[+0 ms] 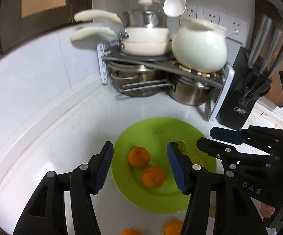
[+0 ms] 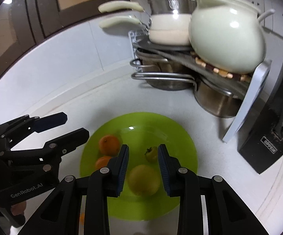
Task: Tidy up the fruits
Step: 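Lift both open tools away from the plate toward the loose fruit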
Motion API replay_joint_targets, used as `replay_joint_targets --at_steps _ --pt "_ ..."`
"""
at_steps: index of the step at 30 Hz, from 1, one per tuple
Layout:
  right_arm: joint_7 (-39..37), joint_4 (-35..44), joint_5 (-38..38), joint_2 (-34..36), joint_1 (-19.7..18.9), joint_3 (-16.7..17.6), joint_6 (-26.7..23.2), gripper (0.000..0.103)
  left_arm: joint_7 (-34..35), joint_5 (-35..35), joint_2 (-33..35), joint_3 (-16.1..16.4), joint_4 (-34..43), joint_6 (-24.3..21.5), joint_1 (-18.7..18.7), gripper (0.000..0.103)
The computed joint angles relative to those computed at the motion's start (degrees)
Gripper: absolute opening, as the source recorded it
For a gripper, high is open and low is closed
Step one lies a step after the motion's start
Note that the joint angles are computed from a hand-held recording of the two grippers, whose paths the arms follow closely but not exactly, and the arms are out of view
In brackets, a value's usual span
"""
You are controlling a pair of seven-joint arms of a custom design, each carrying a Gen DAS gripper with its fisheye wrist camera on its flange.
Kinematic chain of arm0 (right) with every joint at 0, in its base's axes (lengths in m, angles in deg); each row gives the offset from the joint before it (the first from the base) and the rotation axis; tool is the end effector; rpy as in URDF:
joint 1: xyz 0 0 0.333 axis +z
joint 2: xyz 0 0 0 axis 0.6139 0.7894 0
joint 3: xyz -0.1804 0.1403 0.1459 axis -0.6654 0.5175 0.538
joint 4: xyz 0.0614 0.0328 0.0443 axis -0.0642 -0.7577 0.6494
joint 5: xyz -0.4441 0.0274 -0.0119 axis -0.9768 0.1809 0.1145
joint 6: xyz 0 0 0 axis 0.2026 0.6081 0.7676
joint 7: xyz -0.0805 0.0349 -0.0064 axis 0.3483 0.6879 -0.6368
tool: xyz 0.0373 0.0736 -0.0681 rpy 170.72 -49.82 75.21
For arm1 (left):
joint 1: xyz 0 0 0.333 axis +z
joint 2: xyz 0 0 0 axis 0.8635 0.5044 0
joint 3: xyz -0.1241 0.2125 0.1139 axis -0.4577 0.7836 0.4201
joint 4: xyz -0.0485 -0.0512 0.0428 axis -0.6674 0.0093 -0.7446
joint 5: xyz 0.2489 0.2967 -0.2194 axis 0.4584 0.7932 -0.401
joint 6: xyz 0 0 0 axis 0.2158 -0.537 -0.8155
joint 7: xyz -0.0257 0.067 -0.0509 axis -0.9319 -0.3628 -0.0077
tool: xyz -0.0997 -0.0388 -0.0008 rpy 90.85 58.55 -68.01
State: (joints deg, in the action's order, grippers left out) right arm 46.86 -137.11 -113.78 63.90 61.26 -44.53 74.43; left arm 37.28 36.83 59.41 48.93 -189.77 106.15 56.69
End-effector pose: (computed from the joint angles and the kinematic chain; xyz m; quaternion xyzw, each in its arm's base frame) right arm 0.6002 0.3415 0.5172 -0.6599 0.6494 -0.2143 0.3113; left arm 0.6261 -0.0927 0.5320 -0.4941 0.7755 -0.3341 0.2068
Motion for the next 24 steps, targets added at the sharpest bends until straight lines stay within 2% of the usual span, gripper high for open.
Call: replay_joint_targets --at_steps 10,14,17,24 --pt "7.64 -5.77 -7.57 -7.04 0.99 1.86 0.85 0.035 3.53 -3.56 -10.84 2.20 -9.59 3.45 -1.34 0.063" --pt "9.91 -7.56 -9.49 -9.16 1.18 2.92 0.68 0.035 5.40 -5.53 -14.70 3.83 -12.62 3.52 -2.18 0.066" --pt "12.52 -8.46 -11.37 -10.33 1.30 3.85 0.25 0.041 7.05 -6.71 -17.35 4.98 -14.78 3.30 -2.65 0.067" --pt "17.49 -10.27 -14.34 -12.59 1.78 5.63 -0.18 0.043 10.88 -7.38 -23.05 7.02 -19.96 3.60 -2.86 0.070"
